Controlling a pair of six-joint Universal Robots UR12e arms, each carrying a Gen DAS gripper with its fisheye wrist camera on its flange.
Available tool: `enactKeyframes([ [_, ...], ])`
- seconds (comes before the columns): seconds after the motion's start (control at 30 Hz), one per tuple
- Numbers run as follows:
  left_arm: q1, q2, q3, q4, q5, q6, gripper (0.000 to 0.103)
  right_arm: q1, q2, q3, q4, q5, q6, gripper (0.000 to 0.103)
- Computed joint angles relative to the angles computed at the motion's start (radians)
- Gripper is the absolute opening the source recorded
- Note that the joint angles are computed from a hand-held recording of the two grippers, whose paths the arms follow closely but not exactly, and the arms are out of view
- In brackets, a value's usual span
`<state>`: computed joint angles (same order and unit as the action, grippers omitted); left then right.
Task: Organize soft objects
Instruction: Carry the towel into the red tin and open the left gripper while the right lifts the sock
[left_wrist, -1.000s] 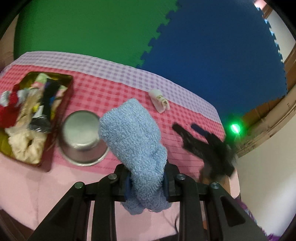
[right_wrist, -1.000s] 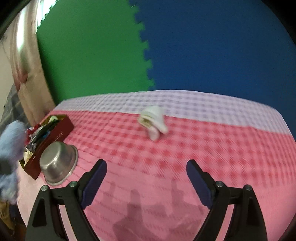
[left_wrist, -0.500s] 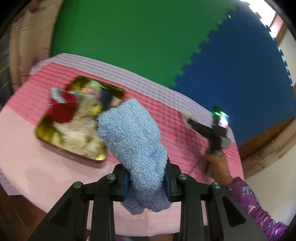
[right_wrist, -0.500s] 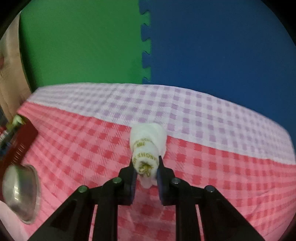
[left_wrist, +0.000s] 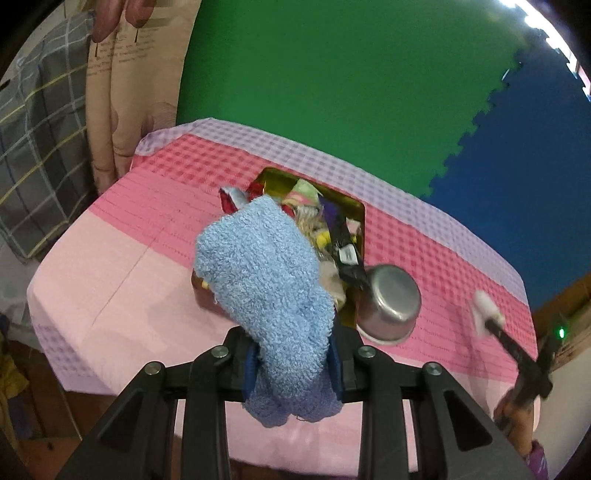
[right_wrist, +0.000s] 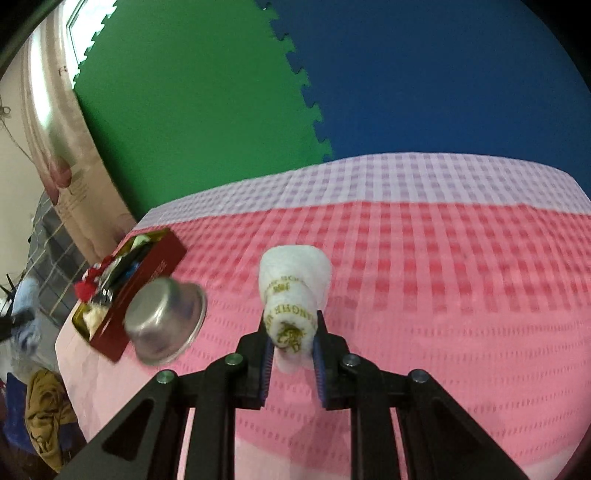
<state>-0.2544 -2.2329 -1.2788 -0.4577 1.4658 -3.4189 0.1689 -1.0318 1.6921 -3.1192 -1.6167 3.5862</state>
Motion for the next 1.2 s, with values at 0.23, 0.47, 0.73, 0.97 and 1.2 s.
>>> enactKeyframes([
  [0.23,0.022,-0.094,0.138,-0.027,-0.069,-0.089,0.028,0.014,0.008,0.009,0.029,-0.002,0.02,0.019],
  [0.47,0.018,-0.164,0.21,-0.053,-0.085,-0.142,0.033,0.021,0.031,-0.021,0.052,0.001,0.012,0.019],
  [0.73,0.02,-0.142,0.148,0.051,0.0,-0.236,0.094,0.018,0.037,-0.023,0.051,0.014,-0.003,0.019],
  [0.97,-0.003,-0.074,0.063,0.146,0.108,-0.193,0.1,0.016,0.037,-0.02,0.043,0.021,-0.006,0.019],
  [1.2,-0.061,0.015,-0.075,0.177,0.252,-0.103,0.1,0.0,0.022,-0.005,0.035,0.066,0.036,0.019],
])
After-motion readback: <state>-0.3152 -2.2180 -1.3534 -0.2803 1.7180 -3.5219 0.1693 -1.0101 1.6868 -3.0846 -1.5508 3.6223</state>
